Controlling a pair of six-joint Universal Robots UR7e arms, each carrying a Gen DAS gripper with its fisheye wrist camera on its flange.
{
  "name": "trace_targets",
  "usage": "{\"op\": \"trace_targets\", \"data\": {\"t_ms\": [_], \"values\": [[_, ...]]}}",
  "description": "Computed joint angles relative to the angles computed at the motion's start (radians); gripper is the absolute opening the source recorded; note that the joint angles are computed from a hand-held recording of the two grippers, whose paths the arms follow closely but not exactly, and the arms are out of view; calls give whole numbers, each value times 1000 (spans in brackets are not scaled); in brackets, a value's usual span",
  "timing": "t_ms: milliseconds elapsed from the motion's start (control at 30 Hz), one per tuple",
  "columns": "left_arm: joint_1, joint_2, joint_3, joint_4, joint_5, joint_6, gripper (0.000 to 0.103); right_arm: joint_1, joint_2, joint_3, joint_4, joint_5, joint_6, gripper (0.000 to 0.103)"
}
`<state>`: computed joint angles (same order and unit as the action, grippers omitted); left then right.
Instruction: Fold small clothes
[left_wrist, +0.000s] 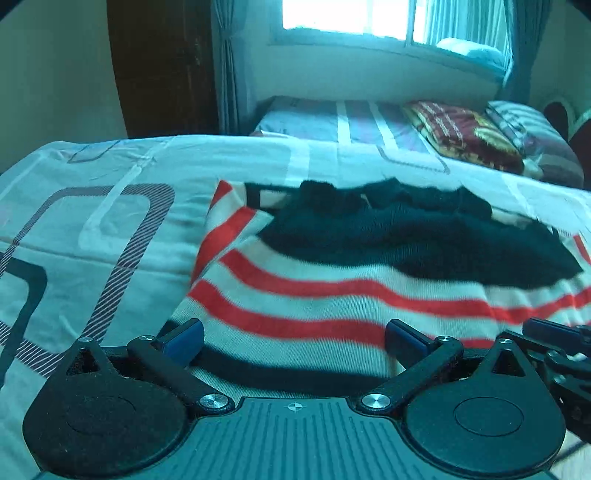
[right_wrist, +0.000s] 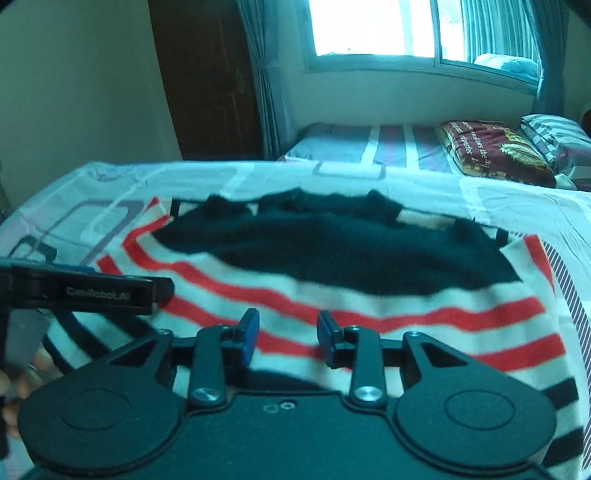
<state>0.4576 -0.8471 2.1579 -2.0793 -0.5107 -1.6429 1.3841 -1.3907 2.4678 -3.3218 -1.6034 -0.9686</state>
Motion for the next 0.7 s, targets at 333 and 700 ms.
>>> {"op": "trace_targets", "data": {"t_ms": [333, 700], "values": [[-133, -96, 174, -155, -114, -157, 103, 20, -17, 27, -78, -33, 60, 35], [-158, -96, 267, -292, -200, -307, 103, 32, 21, 49, -116, -44, 83, 38]]}}
